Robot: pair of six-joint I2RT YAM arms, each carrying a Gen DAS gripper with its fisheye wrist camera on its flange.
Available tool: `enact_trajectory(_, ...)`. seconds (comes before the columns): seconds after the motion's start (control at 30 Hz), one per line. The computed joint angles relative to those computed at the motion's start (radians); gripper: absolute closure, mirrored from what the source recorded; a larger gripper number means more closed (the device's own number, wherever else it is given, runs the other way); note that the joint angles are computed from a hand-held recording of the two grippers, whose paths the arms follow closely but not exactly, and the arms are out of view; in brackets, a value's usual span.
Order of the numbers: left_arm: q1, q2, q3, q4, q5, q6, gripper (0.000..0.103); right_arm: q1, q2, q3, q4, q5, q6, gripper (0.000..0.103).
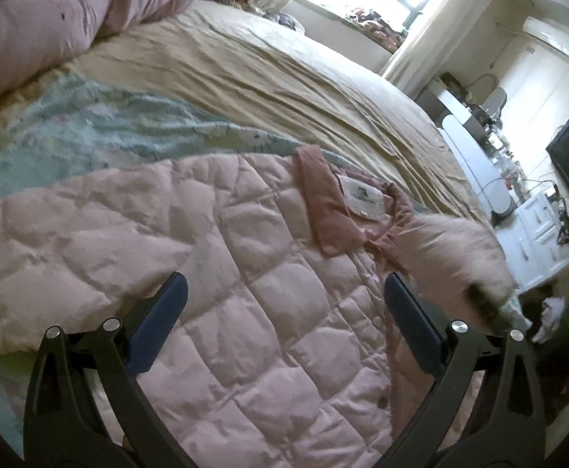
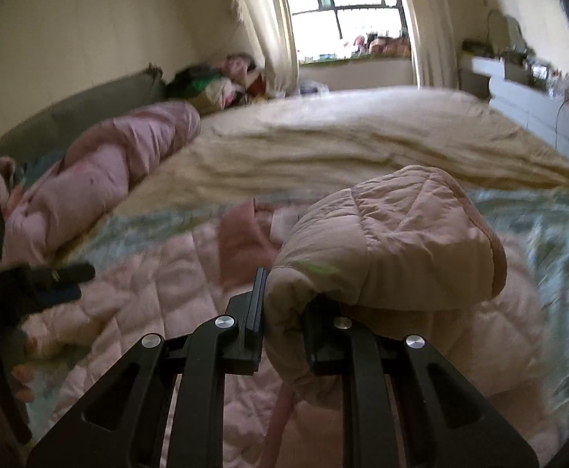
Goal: Fold large clothes
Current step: 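Lift the sleeve cuff with the right tool and carry it toward the collar, then lay the sleeve across the coat front and open the right tool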
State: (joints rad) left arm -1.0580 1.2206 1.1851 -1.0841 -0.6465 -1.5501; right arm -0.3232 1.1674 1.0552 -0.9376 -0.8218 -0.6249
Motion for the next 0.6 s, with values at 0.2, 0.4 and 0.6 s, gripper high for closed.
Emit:
enact_trajectory(0.2,0.000,-0.025,-0.075,0.097,0.028,-0.006,0.009,0.012,0.026,-0.085,-0.026,0.032,-0.015,0.076)
enact_trajectory(0.4,-0.001,-0.011,-0.102,0.180,0.054,0.017,0.009,-0.096,0.094,-0.028,-0.105,-0.018,0.067,0.027)
enact_trajectory(0.6,0.004,-0.032,-0.134,0.236,0.072,0.027,0.009,-0.158,0.169,0.033,-0.083,-0.097,0.210,0.064)
